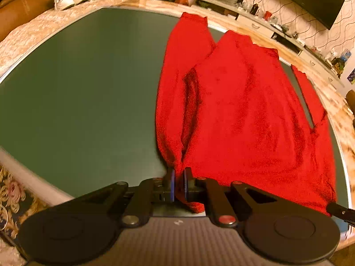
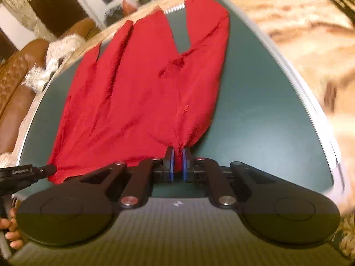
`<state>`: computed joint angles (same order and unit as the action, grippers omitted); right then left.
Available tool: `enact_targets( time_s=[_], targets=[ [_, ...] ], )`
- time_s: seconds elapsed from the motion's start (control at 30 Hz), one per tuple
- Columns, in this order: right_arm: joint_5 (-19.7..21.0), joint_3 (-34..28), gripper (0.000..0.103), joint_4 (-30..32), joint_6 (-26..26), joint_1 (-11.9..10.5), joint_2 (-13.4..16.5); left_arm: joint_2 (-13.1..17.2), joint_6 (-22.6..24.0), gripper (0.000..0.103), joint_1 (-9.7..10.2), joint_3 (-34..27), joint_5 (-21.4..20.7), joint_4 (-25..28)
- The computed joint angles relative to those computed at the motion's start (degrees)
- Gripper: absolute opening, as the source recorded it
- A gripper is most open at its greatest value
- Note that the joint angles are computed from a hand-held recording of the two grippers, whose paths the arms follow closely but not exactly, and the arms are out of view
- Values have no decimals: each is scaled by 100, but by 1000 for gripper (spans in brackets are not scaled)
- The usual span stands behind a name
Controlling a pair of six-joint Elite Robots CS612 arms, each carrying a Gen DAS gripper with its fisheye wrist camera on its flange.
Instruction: Fold clothes
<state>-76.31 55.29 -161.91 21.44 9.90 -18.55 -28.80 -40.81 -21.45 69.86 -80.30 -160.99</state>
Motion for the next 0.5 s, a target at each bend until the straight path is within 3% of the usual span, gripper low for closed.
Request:
enact_targets(
  time_s=[0.13,0.23,0.3,0.43,0.5],
  targets=[
    [-27,201,11,346,-451,84,-166,-119,190,10,-1,114,-75,177],
    [-227,129,15,643,-645,145,-202,-209,303,26,-30,171,16,372],
    [-399,25,23,893,-685,161,-219,-282,339,31,-57,238,176,417],
    [-882,-43,33,736,-628,140,-243,-400,416,33,-72,351,420,227],
    [-929,-189,35,605,-590,72,-178,-324,529,39,-23,157,470,252]
  ],
)
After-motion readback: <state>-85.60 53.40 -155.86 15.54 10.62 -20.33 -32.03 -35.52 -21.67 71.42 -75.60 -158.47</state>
